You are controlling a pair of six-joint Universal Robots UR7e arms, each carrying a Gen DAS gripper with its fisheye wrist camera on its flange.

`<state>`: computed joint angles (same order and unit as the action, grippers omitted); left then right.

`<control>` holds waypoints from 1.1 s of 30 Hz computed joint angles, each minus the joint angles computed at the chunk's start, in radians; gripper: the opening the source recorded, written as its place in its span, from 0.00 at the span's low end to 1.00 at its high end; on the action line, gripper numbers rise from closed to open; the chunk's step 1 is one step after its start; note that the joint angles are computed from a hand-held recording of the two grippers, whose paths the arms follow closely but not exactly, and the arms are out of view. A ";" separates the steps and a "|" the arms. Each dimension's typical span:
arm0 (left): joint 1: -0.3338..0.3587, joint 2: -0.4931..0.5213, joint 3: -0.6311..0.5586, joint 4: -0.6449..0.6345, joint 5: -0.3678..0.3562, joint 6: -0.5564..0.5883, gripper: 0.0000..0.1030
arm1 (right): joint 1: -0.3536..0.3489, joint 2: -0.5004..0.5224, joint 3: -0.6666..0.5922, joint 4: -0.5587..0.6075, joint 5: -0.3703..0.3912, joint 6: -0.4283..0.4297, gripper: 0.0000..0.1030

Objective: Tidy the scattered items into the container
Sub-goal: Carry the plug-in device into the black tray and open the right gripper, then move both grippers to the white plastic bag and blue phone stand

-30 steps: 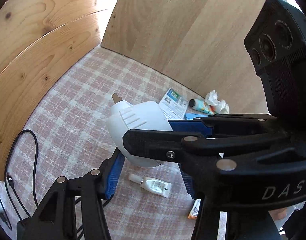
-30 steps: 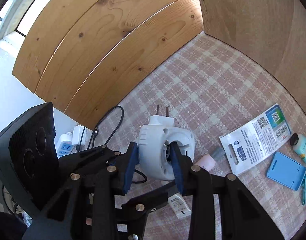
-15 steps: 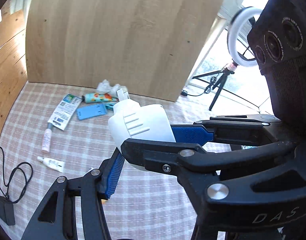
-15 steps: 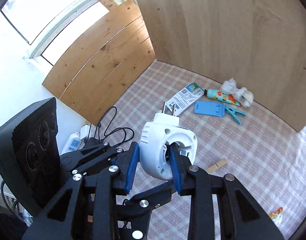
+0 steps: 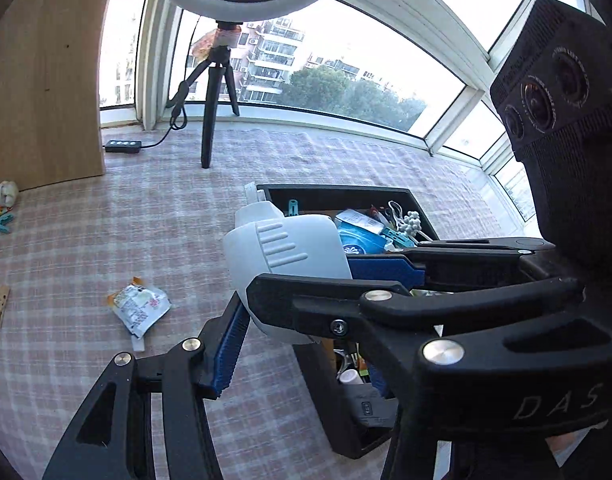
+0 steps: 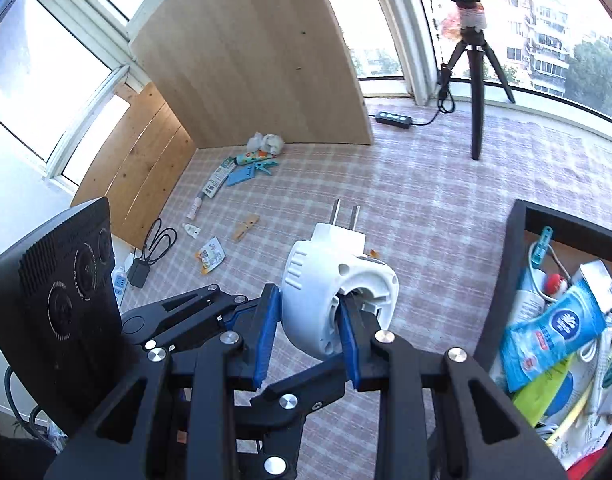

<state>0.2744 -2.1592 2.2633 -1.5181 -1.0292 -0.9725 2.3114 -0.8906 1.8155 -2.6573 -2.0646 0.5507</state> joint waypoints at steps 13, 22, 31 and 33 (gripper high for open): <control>-0.028 0.292 0.043 -0.233 -0.091 0.016 0.50 | -0.017 -0.427 0.323 0.189 -0.125 0.217 0.32; -0.070 0.161 0.012 0.017 -0.033 -0.154 0.50 | -0.010 -0.518 0.384 0.178 -0.152 0.249 0.36; -0.172 0.023 -0.065 0.369 -0.001 -0.364 0.50 | 0.020 -0.391 0.316 0.105 -0.156 0.176 0.37; -0.185 -0.012 -0.089 0.450 0.002 -0.400 0.50 | 0.026 -0.346 0.286 0.095 -0.164 0.175 0.37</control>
<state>0.0893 -2.1711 2.1746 -1.0682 -1.0275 -1.3730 2.3369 -1.2363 2.1012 -2.5623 -2.2284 0.7253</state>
